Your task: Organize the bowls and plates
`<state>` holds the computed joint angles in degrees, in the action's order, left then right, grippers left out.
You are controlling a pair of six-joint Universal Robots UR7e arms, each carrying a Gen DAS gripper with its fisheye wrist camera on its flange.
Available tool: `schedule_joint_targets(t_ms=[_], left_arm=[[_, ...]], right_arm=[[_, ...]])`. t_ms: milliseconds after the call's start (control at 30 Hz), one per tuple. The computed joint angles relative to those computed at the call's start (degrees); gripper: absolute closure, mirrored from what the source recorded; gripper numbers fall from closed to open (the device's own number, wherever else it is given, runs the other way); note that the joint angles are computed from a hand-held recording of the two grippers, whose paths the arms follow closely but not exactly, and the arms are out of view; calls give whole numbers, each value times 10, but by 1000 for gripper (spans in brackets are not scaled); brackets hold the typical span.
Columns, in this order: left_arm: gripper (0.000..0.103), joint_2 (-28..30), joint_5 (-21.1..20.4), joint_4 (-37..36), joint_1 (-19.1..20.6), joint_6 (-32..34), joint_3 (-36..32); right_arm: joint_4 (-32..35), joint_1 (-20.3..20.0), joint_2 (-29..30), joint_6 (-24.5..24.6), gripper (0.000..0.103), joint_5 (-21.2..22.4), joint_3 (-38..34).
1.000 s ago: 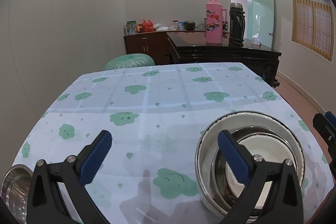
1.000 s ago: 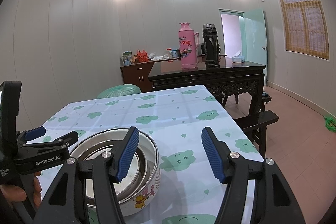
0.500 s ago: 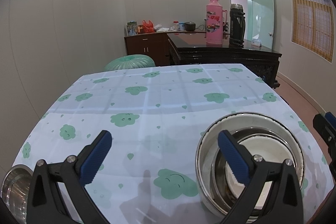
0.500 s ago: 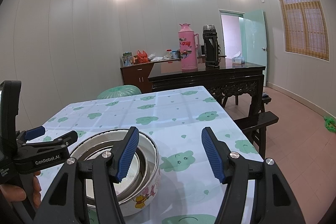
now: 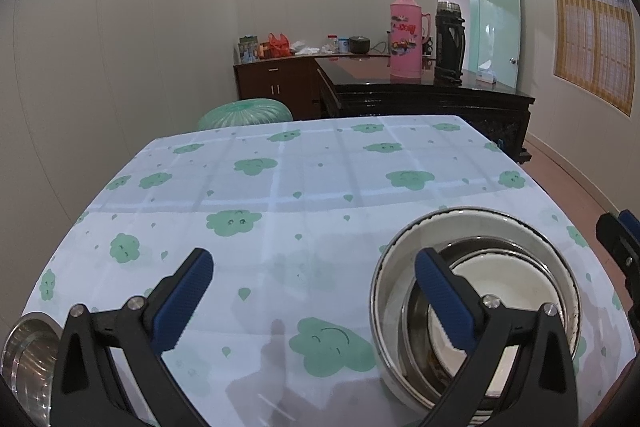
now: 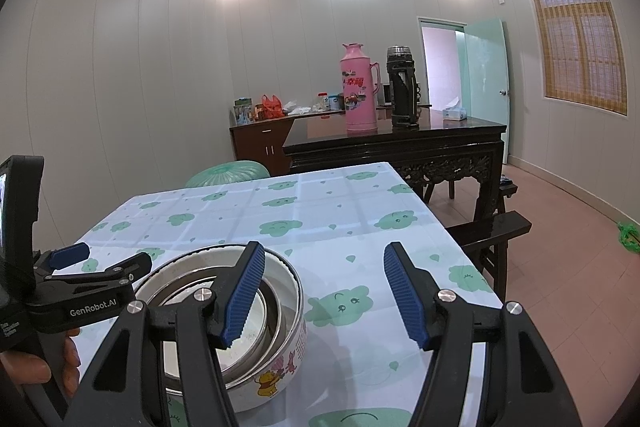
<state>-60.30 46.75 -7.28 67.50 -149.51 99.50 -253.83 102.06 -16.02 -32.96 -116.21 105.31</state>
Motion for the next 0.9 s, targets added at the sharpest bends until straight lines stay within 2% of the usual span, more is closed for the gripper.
schedule_joint_targets(t_ms=[900], left_arm=[[1,31,-1,87,7,-52,-42]], right_arm=[[26,-4,-6,13,38,16,5]])
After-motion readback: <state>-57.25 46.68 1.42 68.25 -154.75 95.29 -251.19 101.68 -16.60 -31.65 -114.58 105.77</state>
